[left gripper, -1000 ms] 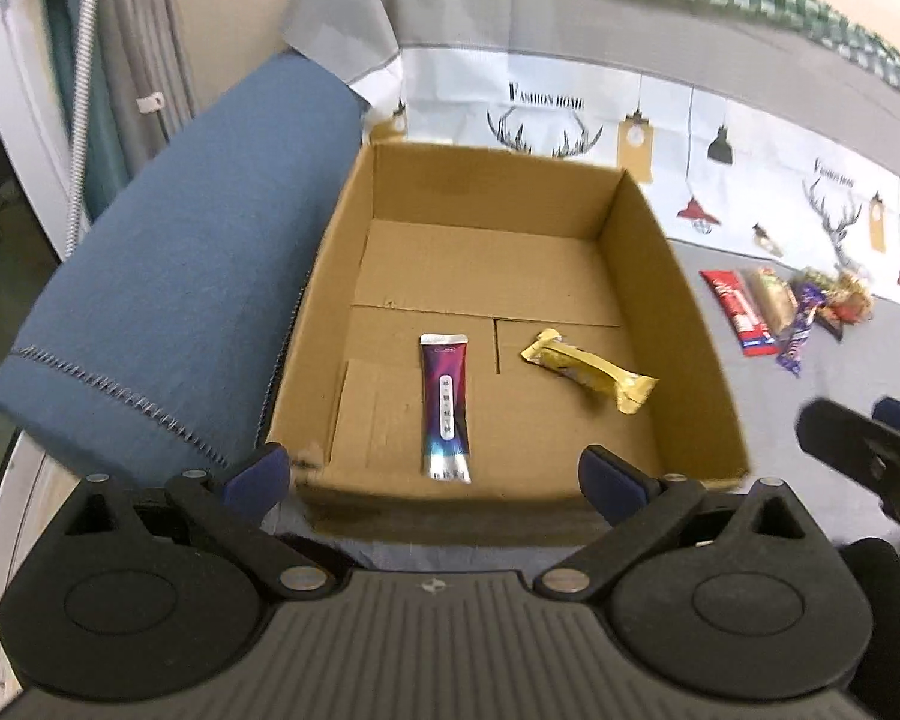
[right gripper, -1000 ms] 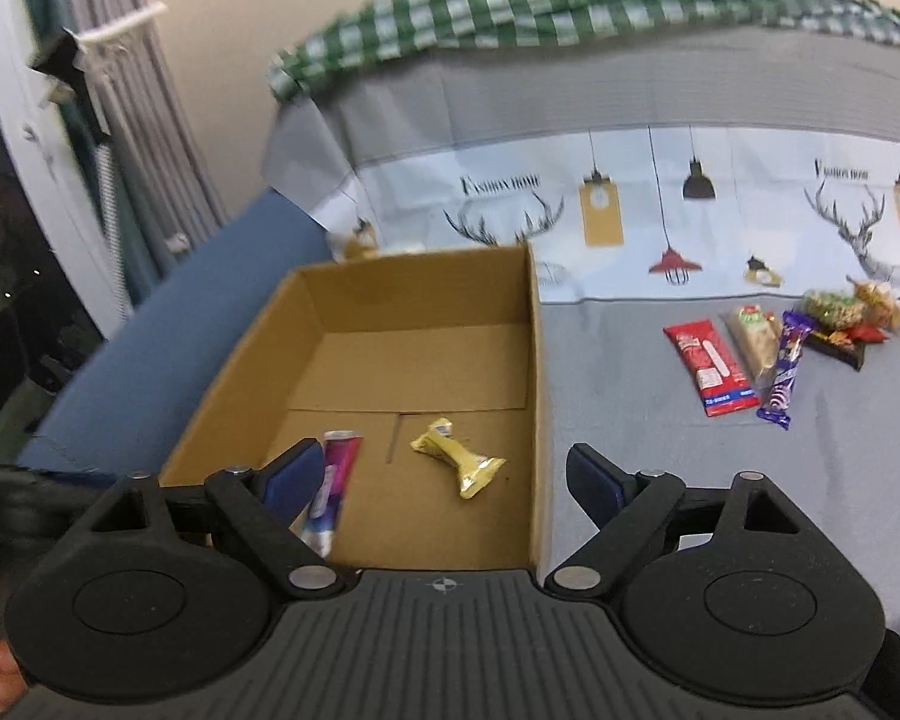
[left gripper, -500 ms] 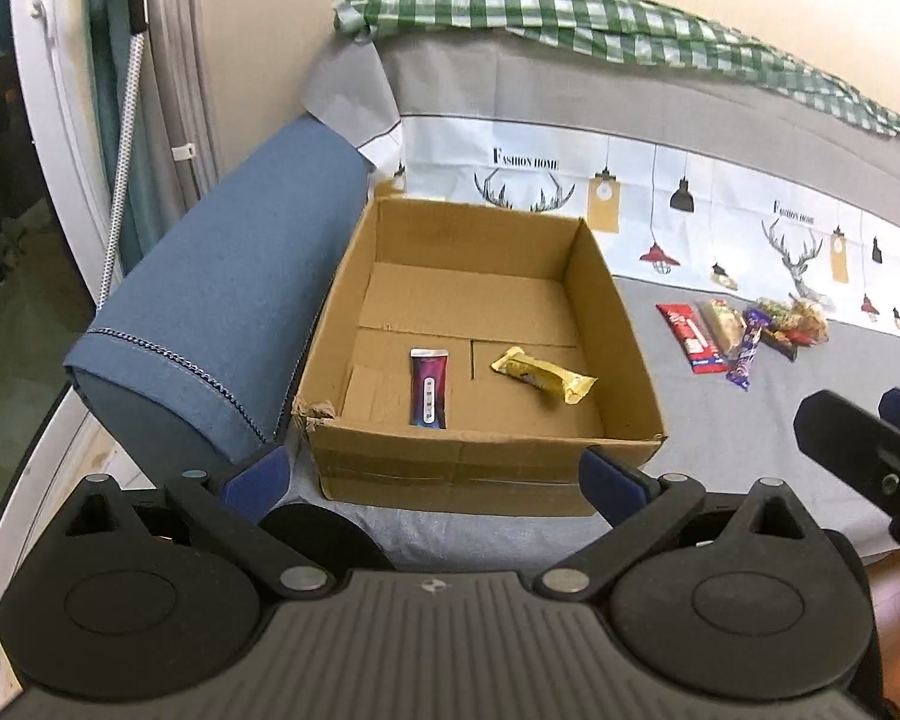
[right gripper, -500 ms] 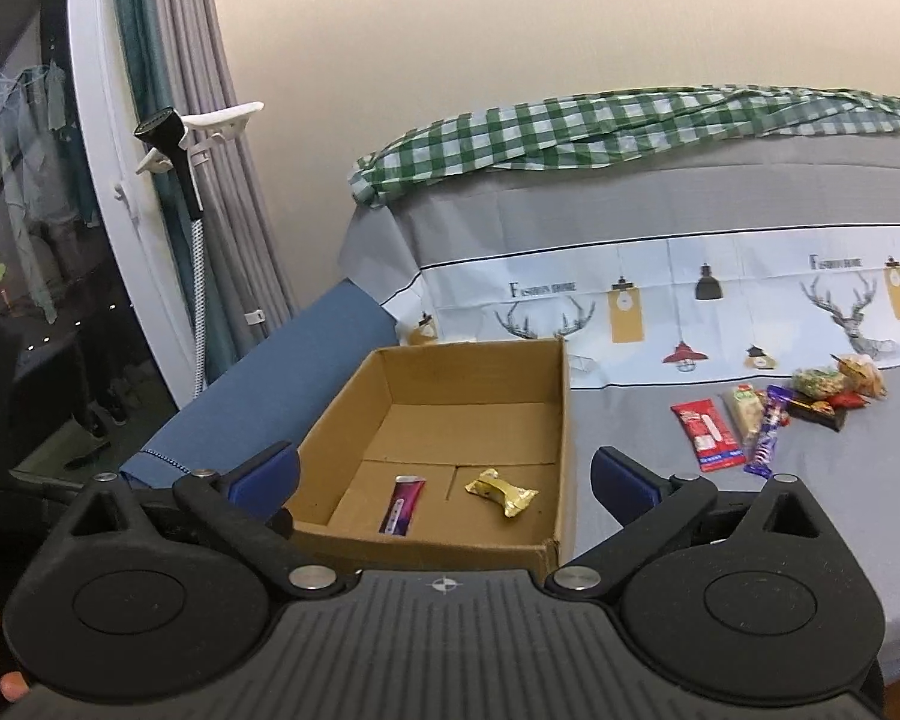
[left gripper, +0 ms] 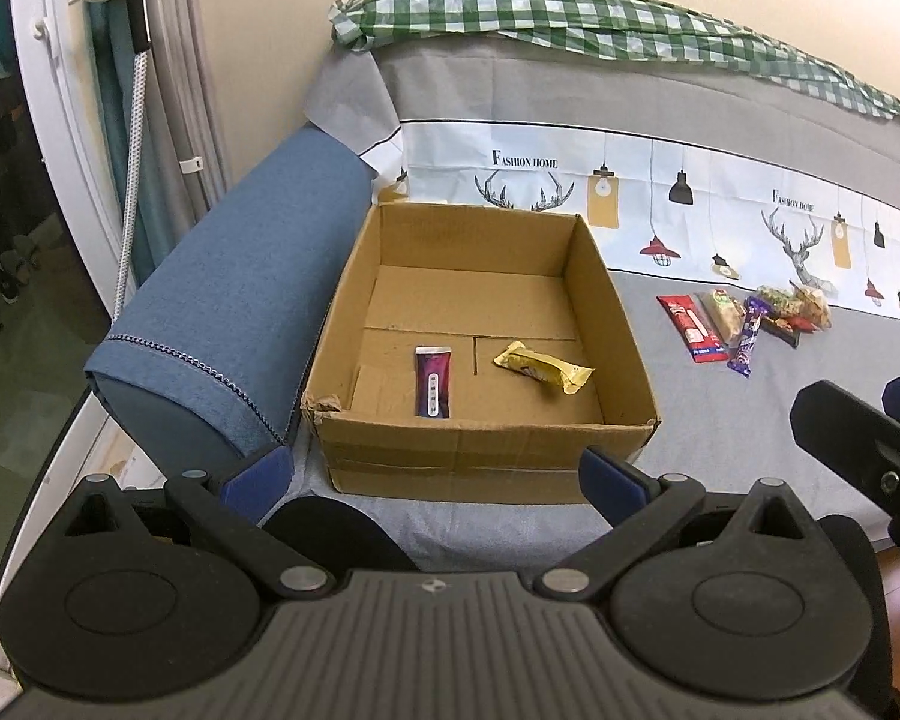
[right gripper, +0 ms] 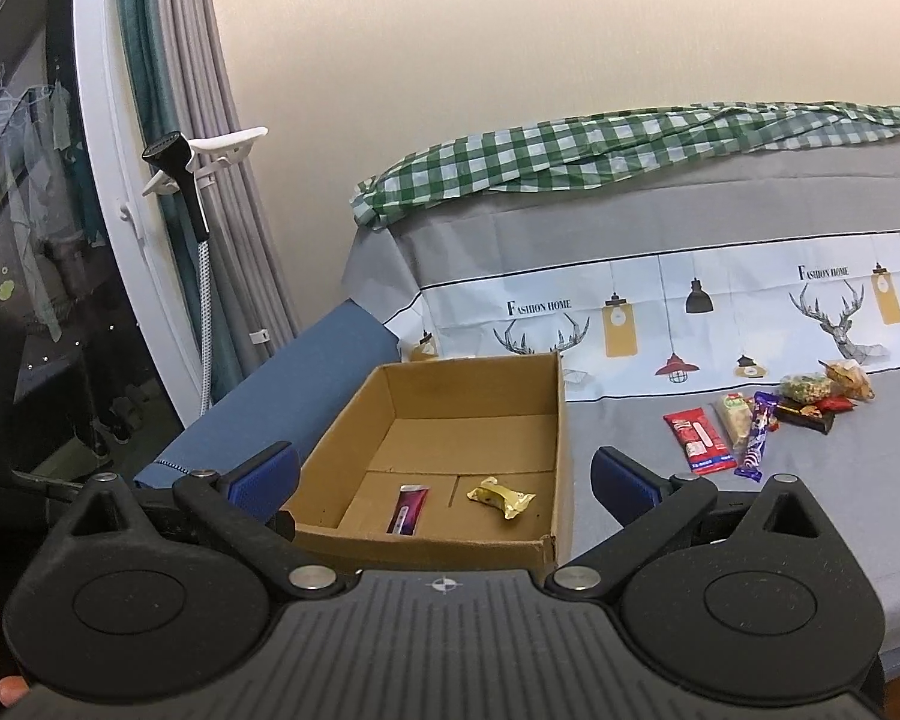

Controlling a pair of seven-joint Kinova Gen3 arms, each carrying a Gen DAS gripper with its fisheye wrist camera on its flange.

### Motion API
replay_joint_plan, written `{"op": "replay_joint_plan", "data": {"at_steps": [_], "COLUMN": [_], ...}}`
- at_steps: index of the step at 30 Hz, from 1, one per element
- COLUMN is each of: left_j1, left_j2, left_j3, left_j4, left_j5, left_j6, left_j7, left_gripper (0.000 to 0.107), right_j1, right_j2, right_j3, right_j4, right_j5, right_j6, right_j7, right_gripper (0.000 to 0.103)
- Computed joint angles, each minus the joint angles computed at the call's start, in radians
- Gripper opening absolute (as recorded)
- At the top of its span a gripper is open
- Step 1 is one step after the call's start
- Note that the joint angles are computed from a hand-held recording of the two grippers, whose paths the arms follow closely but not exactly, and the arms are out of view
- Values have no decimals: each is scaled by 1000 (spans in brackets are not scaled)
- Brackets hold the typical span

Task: Organize snacks
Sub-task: 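Move both tools back from the box toward the snack pile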

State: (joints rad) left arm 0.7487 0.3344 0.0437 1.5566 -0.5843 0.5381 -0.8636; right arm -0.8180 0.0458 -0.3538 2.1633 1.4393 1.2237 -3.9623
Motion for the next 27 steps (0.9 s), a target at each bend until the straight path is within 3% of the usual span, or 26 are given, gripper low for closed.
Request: {"op": "replay_joint_plan", "data": {"at_steps": [16, 27], "left_j1": [-25, 7], "left_j2": [105, 235], "left_j3": [28, 25], "left_j4": [-130, -329], "left_j5": [110, 187], "left_j6": [101, 205], "left_j7": [-145, -264], "left_gripper": [102, 102], "right_j1": [66, 147], "right_j2": [-1, -2], "right_j3": [37, 79], "right_j4": [24, 57], "right_j5": [-6, -9], "right_j6": [-118, -212], "right_j7": [-40, -102], "right_gripper": [102, 102]}}
